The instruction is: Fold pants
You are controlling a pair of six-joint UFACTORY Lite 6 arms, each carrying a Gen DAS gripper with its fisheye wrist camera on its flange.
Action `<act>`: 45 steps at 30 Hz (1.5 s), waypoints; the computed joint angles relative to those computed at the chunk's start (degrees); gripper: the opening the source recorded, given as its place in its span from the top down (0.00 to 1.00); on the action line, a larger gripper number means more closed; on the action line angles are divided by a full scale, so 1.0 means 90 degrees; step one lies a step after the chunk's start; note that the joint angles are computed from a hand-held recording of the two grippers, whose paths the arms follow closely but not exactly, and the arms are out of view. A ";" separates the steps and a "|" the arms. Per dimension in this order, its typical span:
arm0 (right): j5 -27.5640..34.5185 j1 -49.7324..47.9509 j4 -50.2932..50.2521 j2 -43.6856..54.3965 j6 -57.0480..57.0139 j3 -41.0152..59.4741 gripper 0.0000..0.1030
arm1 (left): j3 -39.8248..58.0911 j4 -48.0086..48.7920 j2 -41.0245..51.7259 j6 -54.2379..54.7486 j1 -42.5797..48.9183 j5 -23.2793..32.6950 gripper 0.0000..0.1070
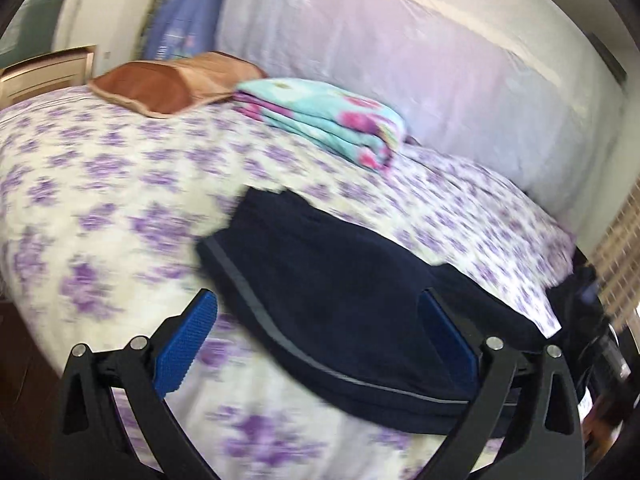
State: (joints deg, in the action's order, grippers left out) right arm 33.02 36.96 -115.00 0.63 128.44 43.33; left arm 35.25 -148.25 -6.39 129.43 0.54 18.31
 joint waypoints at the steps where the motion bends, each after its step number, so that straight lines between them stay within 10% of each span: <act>1: -0.0157 0.0251 0.0148 0.0666 -0.0374 0.0462 0.82 | -0.0032 0.0251 -0.0005 -0.0207 0.0174 0.0053 0.08; 5: 0.0096 0.0981 0.1061 0.2559 -0.1551 0.1627 0.82 | 0.0002 0.1020 0.0223 -0.0820 0.0709 0.0310 0.08; 17: -0.0003 0.1043 0.1938 0.2731 -0.2684 0.2329 0.83 | 0.0159 0.0985 0.0913 -0.0725 0.0681 0.0498 0.08; 22: -0.0339 0.1203 0.2240 0.2264 -0.3163 0.1880 0.55 | 0.0326 0.1242 0.1111 -0.0941 0.0692 0.0323 0.08; 26: -0.1588 0.0632 0.1434 0.0644 -0.1893 0.1148 0.55 | 0.0480 0.1669 0.1369 -0.1379 0.0850 0.0419 0.08; 30: -0.0774 0.0128 0.1931 0.1085 -0.2214 0.1925 0.36 | 0.0619 0.1897 0.1580 -0.1621 0.0951 0.0463 0.08; 36: -0.1206 -0.0894 0.4969 0.3474 -0.5176 0.3768 0.32 | 0.1264 0.2542 0.2006 -0.2263 0.1011 0.0153 0.08; 45: -0.1826 -0.0915 0.3849 0.2250 -0.3617 0.2553 0.22 | 0.3123 0.5150 0.3454 -0.5045 0.1418 0.0740 0.08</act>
